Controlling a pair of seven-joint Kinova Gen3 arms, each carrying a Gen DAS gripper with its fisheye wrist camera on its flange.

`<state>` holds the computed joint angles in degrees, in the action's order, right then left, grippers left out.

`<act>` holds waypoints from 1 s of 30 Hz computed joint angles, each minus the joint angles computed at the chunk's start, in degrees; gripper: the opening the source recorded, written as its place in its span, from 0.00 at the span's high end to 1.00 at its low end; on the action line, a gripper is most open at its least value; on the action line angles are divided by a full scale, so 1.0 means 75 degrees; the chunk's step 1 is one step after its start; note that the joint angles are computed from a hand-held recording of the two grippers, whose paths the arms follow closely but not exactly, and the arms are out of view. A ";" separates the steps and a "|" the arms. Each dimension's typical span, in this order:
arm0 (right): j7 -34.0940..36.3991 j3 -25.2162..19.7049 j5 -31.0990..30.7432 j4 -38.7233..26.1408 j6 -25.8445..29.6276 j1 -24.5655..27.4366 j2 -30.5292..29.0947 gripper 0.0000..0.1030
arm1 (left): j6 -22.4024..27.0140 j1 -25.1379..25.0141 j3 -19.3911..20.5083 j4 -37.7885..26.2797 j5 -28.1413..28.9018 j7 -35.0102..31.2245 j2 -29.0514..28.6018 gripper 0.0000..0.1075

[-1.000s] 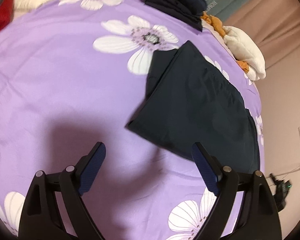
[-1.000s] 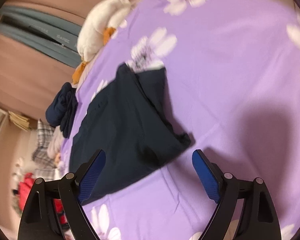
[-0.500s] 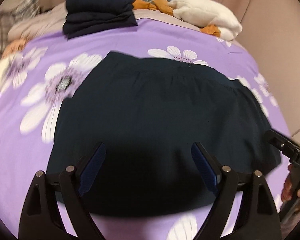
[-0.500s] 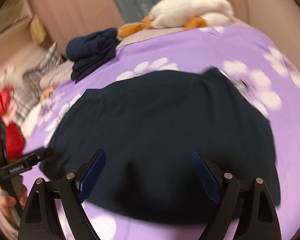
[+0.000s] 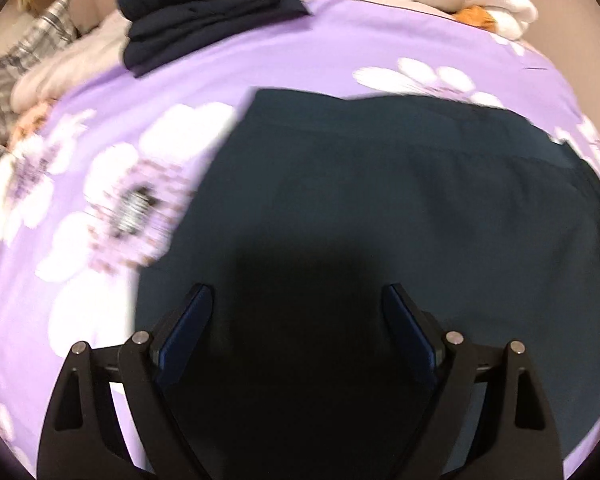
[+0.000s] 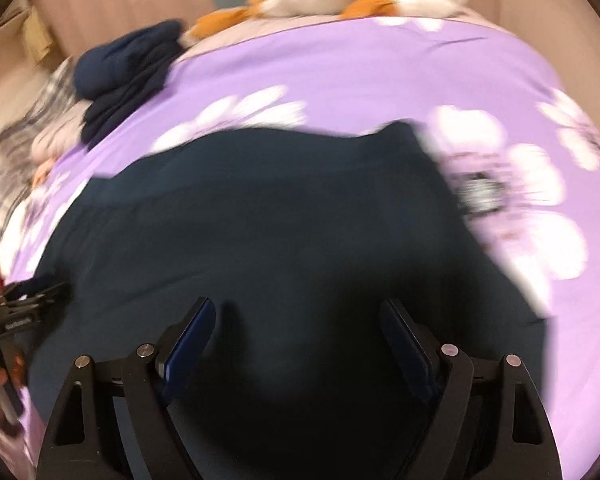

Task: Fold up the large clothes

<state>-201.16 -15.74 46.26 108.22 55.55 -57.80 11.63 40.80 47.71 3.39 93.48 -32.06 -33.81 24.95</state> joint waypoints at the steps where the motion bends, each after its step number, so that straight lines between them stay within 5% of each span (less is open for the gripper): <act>1: -0.0127 0.0167 -0.0133 0.0225 0.0162 -0.0074 -0.0272 0.19 | -0.0048 -0.0168 0.0043 0.0059 -0.0094 0.0035 -0.0076 0.18; 6: -0.1382 -0.0081 0.0253 0.1289 -0.0238 0.0548 -0.1338 0.19 | -0.0135 -0.0655 -0.0093 -0.0200 0.0275 -0.0228 -0.0025 0.18; 9: -0.1024 -0.0314 0.0372 0.1119 -0.0251 0.1129 -0.1095 0.19 | -0.0600 -0.1222 -0.0020 -0.0274 0.1083 -0.0649 0.0027 0.18; 13: -0.0309 -0.0031 0.0342 0.0703 -0.0776 0.1521 -0.0615 0.19 | -0.1009 -0.2370 0.0725 -0.0369 0.2255 -0.1218 0.0295 0.21; 14: 0.0001 -0.0114 0.0189 0.0556 -0.0778 0.1733 -0.0460 0.26 | -0.1103 -0.2532 0.0790 -0.0342 0.2566 -0.1397 0.0353 0.25; 15: 0.0223 -0.0301 0.0148 0.0391 -0.0904 0.2087 -0.0286 0.51 | -0.1321 -0.2601 0.0754 -0.0235 0.2876 -0.1571 0.0357 0.28; 16: 0.0321 -0.0462 0.0075 0.0367 -0.1049 0.2339 -0.0123 0.64 | -0.1587 -0.2530 0.0609 -0.0082 0.3063 -0.1699 0.0279 0.34; 19: -0.0128 -0.0504 0.0600 0.0801 -0.1459 0.2249 -0.0371 0.87 | -0.1778 -0.2279 0.0416 -0.0013 0.3230 -0.2065 0.0160 0.55; 23: -0.1371 0.0144 0.0871 0.1294 -0.1261 0.1206 -0.0989 0.91 | -0.1385 -0.1686 -0.0014 -0.0431 0.2833 -0.1944 0.0322 0.55; 25: -0.1797 -0.0020 0.0949 0.1403 -0.0962 0.1140 -0.0949 0.92 | -0.1274 -0.1747 0.0067 -0.0597 0.2916 -0.2042 0.0447 0.52; 30: -0.0887 -0.0624 0.0239 0.0919 -0.0730 0.1874 -0.0469 0.91 | -0.0918 -0.1603 -0.0129 -0.0835 0.2858 -0.1799 0.0593 0.38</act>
